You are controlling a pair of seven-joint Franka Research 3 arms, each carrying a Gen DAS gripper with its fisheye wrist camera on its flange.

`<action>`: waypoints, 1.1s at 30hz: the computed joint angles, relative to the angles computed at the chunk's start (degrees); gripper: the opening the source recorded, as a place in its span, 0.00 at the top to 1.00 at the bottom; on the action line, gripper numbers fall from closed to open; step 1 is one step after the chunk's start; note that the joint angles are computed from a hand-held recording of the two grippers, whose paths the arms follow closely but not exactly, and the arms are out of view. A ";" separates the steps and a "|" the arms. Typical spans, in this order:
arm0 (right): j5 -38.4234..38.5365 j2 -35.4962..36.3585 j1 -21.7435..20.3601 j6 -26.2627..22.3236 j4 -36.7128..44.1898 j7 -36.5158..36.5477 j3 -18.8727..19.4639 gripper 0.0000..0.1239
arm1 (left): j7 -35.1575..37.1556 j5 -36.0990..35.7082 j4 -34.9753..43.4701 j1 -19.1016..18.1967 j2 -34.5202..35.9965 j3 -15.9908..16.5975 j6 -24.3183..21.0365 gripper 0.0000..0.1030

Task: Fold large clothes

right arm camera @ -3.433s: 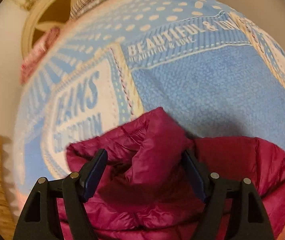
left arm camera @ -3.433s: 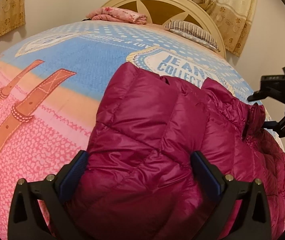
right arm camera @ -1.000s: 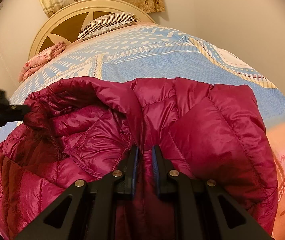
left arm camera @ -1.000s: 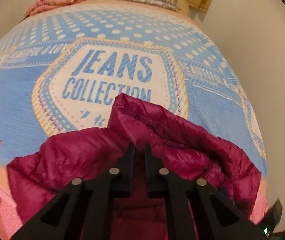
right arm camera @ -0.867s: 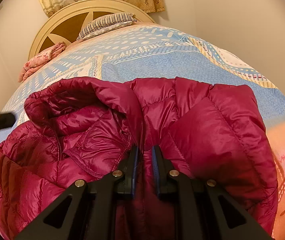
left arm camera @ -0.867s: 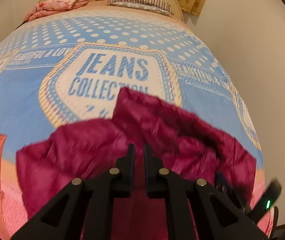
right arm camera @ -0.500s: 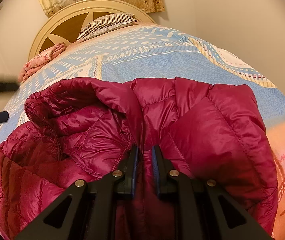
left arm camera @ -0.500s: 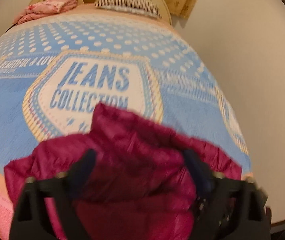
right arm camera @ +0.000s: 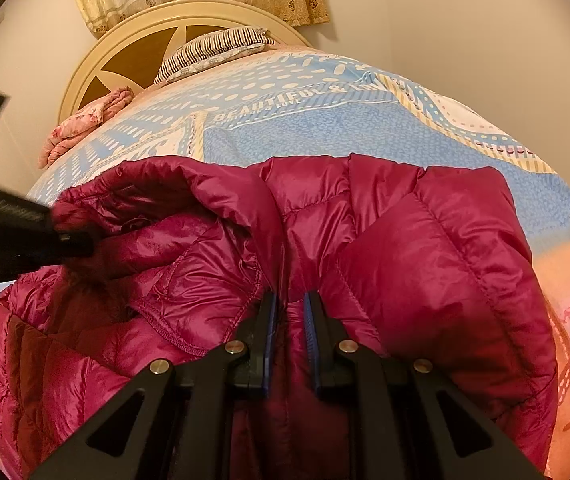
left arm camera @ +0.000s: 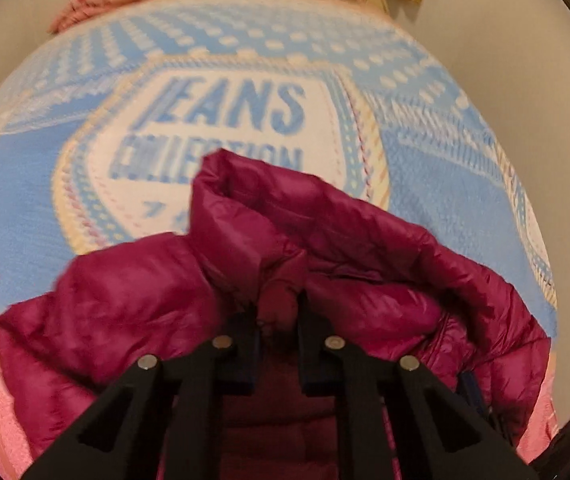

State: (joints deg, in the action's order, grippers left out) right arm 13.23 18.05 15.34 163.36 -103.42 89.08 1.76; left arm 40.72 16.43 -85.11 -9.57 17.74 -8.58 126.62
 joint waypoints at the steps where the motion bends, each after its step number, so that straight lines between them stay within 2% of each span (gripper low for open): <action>1: 0.01 0.00 0.01 0.00 0.00 -0.01 -0.01 0.88 | -1.58 1.20 -4.19 -0.09 -3.11 0.37 2.47 0.86; 3: 0.00 0.00 0.04 -0.03 0.02 0.01 -0.04 0.88 | -4.32 4.03 -10.85 -0.29 -8.20 0.59 5.71 0.86; 8: -0.04 0.04 0.08 -0.03 0.06 0.01 -0.09 0.88 | -11.51 8.37 -22.60 -0.02 -15.90 -0.48 10.62 0.87; 12: -0.45 0.05 0.23 -0.07 0.08 0.22 -0.32 0.88 | -15.58 11.00 -24.60 0.54 -15.16 -0.99 12.24 0.86; 14: -0.43 0.03 0.11 -0.04 0.04 0.07 -0.26 0.88 | -18.24 11.06 -26.02 1.08 -15.19 -0.67 14.64 0.84; 15: -0.53 0.05 0.21 -0.08 0.08 0.21 -0.29 0.88 | -20.30 10.93 -27.84 1.51 -15.77 -0.37 17.23 0.84; 18: -0.90 0.03 0.36 -0.07 0.07 0.38 -0.46 0.88 | -26.42 9.81 -35.18 3.30 -17.80 0.52 29.36 0.82; 19: -1.02 0.04 0.38 -0.07 0.08 0.42 -0.50 0.88 | -30.26 12.78 -37.43 3.92 -18.36 0.74 33.77 0.81; 21: -0.98 0.00 0.35 -0.09 0.06 0.43 -0.39 0.88 | -38.53 20.86 -38.76 4.86 -18.27 0.64 37.87 0.81; 22: -0.99 0.00 0.34 -0.09 0.06 0.44 -0.38 0.88 | -41.98 24.29 -38.89 5.15 -18.21 0.56 38.59 0.81; 26: 0.45 -0.13 -0.32 -0.94 0.29 -0.23 0.38 0.88 | -45.27 28.22 -38.37 5.22 -18.01 0.18 37.90 0.81; 28: 0.65 -0.45 -0.55 -3.75 1.16 -0.54 0.46 0.88 | -45.50 29.67 -37.67 4.79 -18.01 -0.25 35.51 0.81; 30: 1.42 -1.98 -1.37 -6.34 1.09 -2.23 0.83 0.88 | -46.32 30.37 -38.20 4.93 -18.27 -0.09 36.30 0.81; 33: -0.64 -6.60 -0.42 -0.30 -3.73 0.82 -1.03 0.88 | -47.32 31.21 -38.63 5.28 -18.40 0.04 37.43 0.81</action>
State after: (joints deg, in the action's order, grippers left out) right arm 12.59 11.45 14.92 163.07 -107.15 89.90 0.73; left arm -6.61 47.64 -123.74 -4.29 -0.65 -8.54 164.05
